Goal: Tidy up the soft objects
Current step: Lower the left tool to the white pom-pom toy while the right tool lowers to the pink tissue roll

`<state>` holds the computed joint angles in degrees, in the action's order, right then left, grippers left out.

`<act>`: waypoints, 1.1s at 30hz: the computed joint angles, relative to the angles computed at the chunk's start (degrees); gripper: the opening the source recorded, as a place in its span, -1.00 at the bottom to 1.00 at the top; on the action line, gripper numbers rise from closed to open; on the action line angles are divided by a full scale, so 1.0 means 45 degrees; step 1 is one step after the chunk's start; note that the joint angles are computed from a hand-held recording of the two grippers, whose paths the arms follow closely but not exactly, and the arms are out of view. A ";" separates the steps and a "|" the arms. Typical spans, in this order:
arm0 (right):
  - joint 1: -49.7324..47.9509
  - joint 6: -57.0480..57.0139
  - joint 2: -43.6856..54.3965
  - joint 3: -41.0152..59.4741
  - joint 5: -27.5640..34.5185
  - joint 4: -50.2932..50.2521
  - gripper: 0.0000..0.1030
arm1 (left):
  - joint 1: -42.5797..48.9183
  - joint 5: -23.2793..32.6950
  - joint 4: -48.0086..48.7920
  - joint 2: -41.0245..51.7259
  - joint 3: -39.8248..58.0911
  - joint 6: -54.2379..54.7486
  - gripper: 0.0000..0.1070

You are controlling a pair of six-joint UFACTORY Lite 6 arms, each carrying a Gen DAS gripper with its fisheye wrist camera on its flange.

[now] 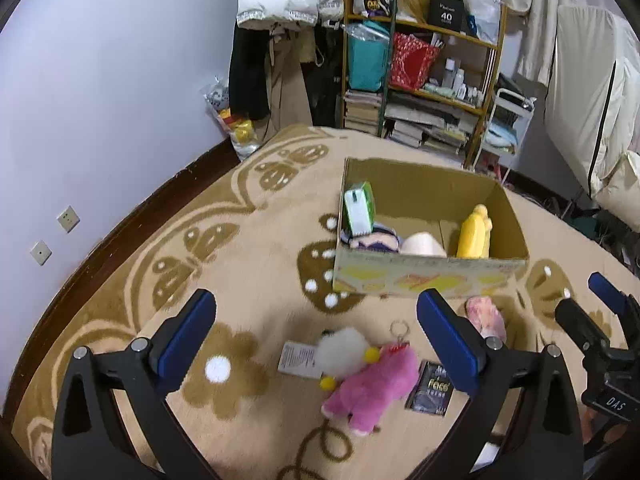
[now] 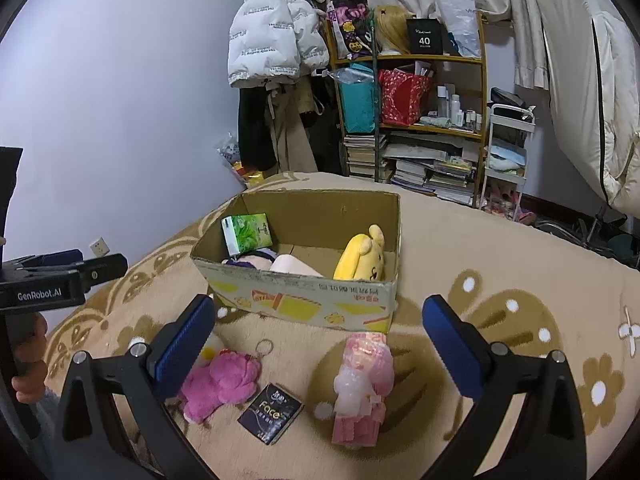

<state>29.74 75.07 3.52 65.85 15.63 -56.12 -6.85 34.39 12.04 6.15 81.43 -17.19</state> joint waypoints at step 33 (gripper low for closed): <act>-0.1069 -0.1623 0.3373 0.0994 -0.0488 0.2601 1.00 | 0.0384 0.1415 -0.2335 0.4649 0.2370 0.1439 0.86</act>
